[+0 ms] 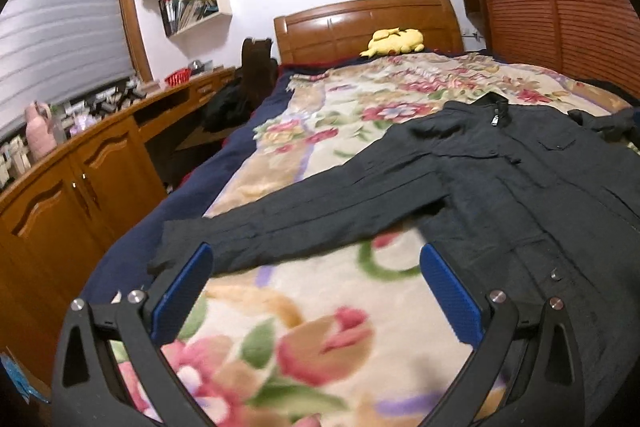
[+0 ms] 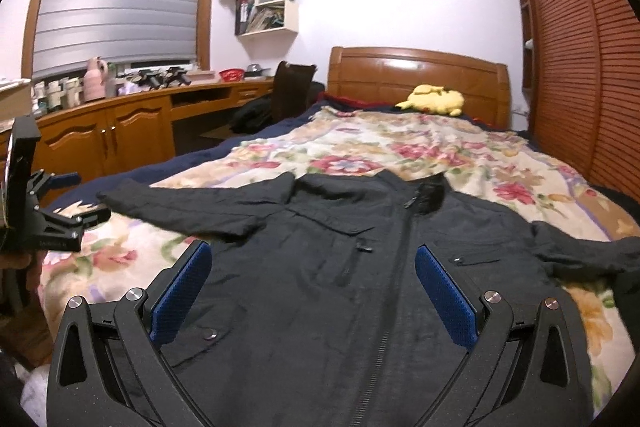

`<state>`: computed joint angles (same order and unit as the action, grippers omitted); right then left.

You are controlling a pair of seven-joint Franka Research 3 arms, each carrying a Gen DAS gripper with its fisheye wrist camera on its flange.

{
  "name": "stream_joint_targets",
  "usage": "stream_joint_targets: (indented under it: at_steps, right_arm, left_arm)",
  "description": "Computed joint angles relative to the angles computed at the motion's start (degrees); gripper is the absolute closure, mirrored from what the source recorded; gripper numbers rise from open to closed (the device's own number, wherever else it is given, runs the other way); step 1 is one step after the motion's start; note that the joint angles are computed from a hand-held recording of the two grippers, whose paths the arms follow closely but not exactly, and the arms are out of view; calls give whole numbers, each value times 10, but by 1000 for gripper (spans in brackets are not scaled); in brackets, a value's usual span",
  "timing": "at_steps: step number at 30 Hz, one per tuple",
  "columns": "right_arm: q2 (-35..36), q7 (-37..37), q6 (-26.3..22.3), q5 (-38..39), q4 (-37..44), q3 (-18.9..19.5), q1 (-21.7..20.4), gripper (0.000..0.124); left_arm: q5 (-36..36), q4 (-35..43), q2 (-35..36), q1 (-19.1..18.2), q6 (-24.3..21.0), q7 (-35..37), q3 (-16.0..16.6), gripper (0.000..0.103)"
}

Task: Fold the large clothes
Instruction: 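Grasp the black jacket's sleeve cuff with the left gripper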

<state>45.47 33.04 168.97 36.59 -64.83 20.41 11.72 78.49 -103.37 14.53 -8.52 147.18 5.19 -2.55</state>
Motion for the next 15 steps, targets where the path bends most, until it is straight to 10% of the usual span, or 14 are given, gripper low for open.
stream_joint_targets:
  at_steps: [6,15]
  right_arm:
    - [14,11,-48,-22,26,-14,22,21]
    - [59,72,-151,-61,113,-54,58,21]
  left_arm:
    - [-58,-49,-28,59,109,35,14,0]
    - [-151,-50,-6,99,128,131,35,7]
